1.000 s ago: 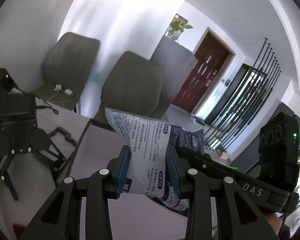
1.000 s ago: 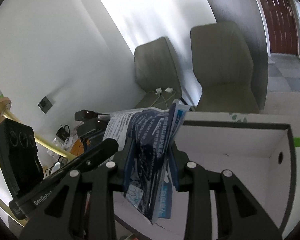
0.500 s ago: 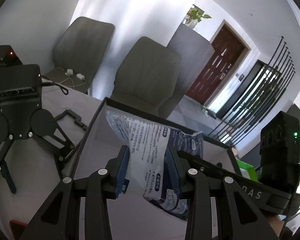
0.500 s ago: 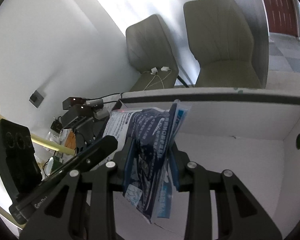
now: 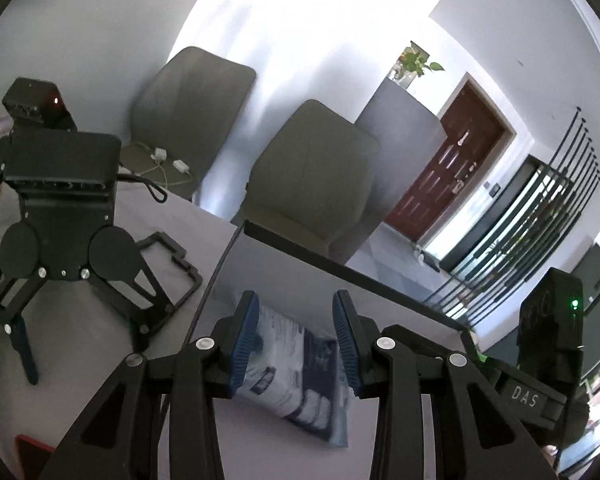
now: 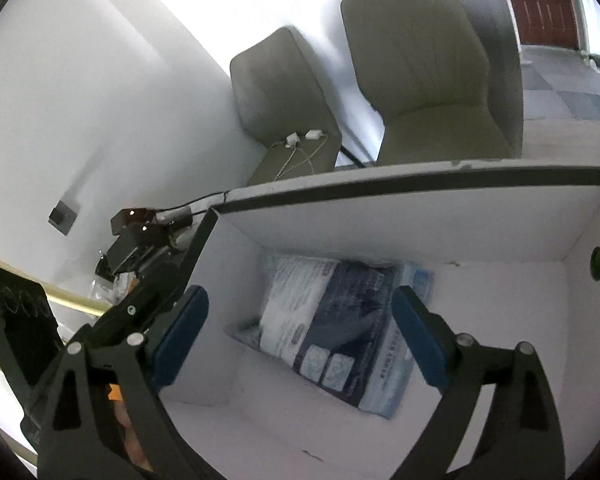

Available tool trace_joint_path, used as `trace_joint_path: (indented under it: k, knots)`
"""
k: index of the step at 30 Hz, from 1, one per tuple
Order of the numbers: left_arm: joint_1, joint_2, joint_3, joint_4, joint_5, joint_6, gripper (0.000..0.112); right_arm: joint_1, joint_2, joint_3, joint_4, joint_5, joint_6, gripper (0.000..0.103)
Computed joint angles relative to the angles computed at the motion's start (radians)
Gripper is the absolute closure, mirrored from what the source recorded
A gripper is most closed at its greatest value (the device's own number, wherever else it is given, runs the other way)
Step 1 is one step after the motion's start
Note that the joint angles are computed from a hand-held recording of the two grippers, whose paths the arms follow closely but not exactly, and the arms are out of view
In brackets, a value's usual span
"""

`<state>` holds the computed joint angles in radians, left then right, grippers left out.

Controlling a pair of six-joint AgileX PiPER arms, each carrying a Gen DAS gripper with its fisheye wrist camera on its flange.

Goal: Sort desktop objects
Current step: 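Lower the bag into the box and open both grippers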

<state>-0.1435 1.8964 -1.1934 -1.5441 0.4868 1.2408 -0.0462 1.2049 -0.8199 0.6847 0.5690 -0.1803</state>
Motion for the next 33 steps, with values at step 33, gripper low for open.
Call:
trace_joint_path:
  k: [33]
  knots:
    - [0.050, -0.212, 0.138, -0.143, 0.077, 0.186, 0.075, -0.602, -0.344, -0.091, 0.190, 0.645, -0.210, 0.013]
